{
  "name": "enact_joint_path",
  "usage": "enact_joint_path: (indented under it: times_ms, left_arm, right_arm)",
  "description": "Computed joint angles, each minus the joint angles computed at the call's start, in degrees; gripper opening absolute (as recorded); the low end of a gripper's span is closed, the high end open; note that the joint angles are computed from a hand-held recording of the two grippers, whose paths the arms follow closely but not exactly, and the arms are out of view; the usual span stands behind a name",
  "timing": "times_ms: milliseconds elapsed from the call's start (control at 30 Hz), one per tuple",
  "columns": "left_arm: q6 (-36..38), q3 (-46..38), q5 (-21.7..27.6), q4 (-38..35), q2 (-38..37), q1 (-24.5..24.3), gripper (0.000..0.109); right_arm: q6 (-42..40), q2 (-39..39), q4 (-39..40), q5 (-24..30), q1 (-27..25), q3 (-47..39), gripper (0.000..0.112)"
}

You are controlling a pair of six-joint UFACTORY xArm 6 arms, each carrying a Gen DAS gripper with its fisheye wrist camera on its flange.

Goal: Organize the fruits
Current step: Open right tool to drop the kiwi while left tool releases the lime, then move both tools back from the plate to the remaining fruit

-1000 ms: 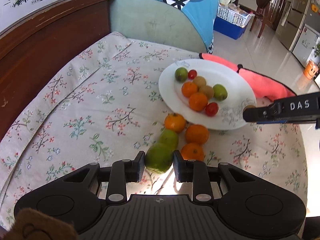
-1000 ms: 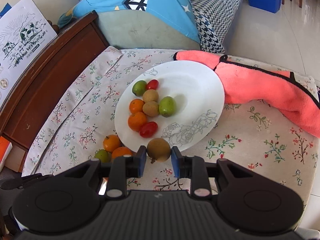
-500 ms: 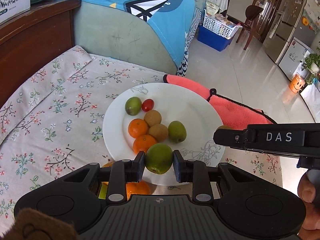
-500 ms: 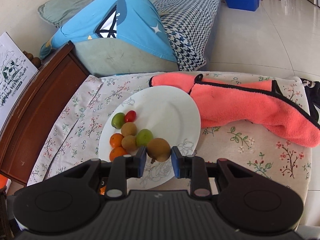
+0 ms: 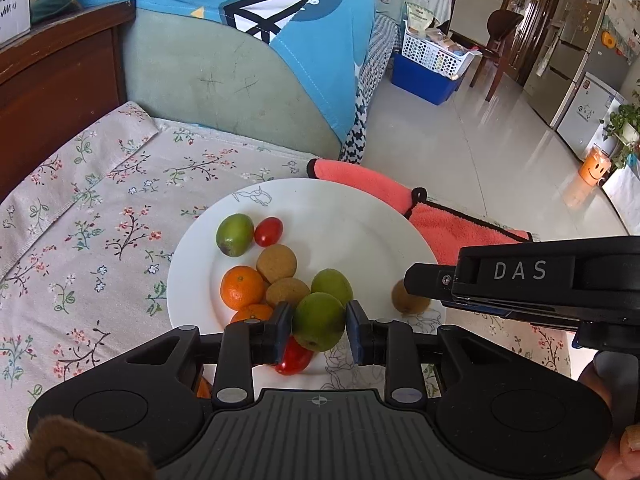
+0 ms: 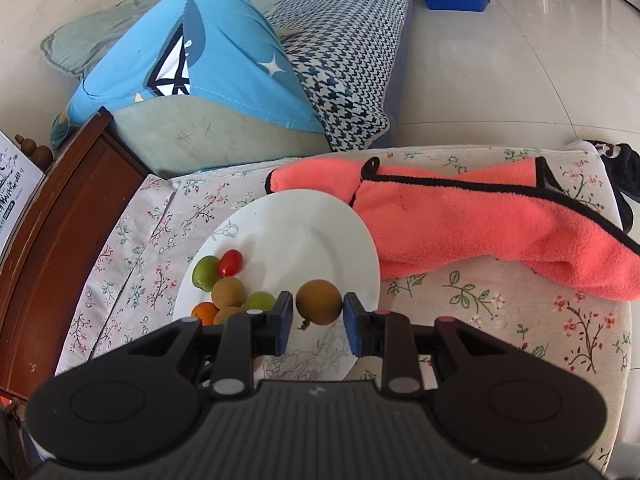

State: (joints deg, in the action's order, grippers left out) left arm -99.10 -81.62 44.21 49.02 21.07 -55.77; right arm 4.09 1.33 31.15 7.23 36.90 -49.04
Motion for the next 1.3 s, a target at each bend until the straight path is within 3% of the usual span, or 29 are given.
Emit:
enact_joint_path:
  times_ms: [133,200,233,267,467,667,867,1067,1200,1300]
  left_arm:
    - [-0.7,0.0,0.7,0.4,-0.5,0.3,0.033]
    - [-1.5,0.0,2.0,0.4,-1.0,0.2,0.044]
    - [-1.5,-0.2,3.0,0.2,-1.2,0.0,0.056]
    - [-1.2,-0.8,5.0,-0.2,-1.3,-0.3,0.063]
    - [1.9,-1.2,11.6,-1.4,-3.8,-1.6,0.077]
    - [3.4,2.5,13.3,-2.2,-8.4,-2.3,0.079]
    - [5.8,8.8,18.2,-4.2,-14.6,-3.7,0.079]
    - [-0.3,15.1,20.7,-5.9,-21.8,-4.7,0.079]
    - [0.2,16.3,25.6,-6.3,-23.7,-6.4,0.079]
    - [0.2,18.8,24.2,-6.7,-25.3,-5.9,0.079]
  right_arm:
    - [-0.5,1.1,1.6,-0.4,0.2,-0.9,0.031]
    - [-1.9,1.1,3.3,-0.3,0.4,-1.2,0.031]
    - [-2.6,1.0,4.0,-0.4,0.6,-1.3,0.032]
    - [-1.9,0.9,3.0,-0.6,0.6,-1.2,0.035]
    - [5.1,-1.1,-6.1,-2.9,0.4,0.7,0.04]
    - [8.8,-5.4,-9.7,-2.5,0.6,3.8,0.045]
    - [16.1,-9.7,-17.3,-0.7,1.6,7.1,0.047]
    - [13.9,-13.0,-17.1,1.4,5.5,9.8,0.047]
    - [6.6,-14.7,-10.3,1.8,9.2,11.7,0.047]
    - [3.1,-14.4,-9.0,2.2,11.5,12.1,0.047]
